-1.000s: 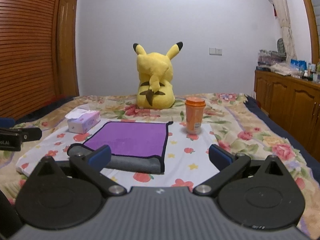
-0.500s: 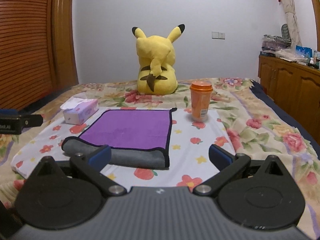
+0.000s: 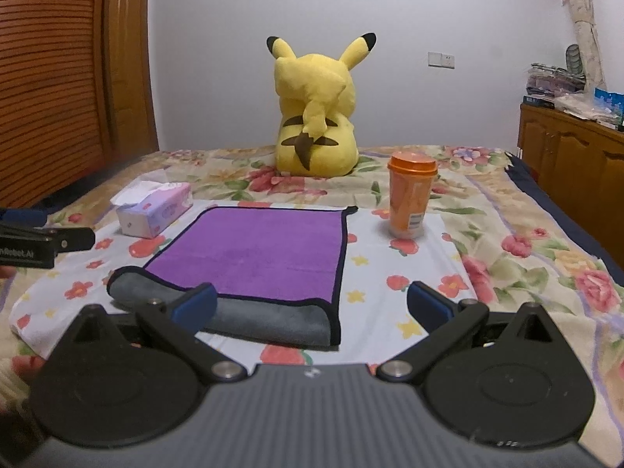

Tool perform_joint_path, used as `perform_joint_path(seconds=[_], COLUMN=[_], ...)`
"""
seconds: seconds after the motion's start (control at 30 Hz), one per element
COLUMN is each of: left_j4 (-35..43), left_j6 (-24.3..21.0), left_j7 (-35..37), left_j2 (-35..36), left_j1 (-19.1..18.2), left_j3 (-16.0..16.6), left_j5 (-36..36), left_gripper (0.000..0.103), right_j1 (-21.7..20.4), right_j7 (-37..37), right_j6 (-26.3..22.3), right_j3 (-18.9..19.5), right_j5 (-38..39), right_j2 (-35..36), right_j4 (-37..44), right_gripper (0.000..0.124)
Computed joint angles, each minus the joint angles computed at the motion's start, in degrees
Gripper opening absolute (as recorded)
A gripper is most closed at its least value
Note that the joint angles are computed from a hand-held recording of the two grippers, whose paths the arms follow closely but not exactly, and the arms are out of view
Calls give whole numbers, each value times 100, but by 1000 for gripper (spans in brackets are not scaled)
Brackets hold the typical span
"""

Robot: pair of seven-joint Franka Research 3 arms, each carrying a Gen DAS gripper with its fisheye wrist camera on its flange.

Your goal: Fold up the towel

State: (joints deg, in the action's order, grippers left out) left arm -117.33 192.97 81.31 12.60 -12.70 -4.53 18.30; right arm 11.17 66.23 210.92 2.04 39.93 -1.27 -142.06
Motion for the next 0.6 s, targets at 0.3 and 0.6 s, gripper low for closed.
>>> perform_joint_path(seconds=[0.3,0.6], left_j4=[674,1158], left_j6=[-306,-703], left_j7=[-155,21], left_j2=[634,1121], left_j1=[701,1297], left_j3=[-678,-1286], left_j5=[276,363], left_gripper=[103,102], right_j1=[13,157], right_j7=[-360,-833], right_j6=[-314,-555], right_j3=[-108,-267], right_j5=[125,460], right_j2=[455,882], right_j4=[525,1047], right_gripper=[103,103])
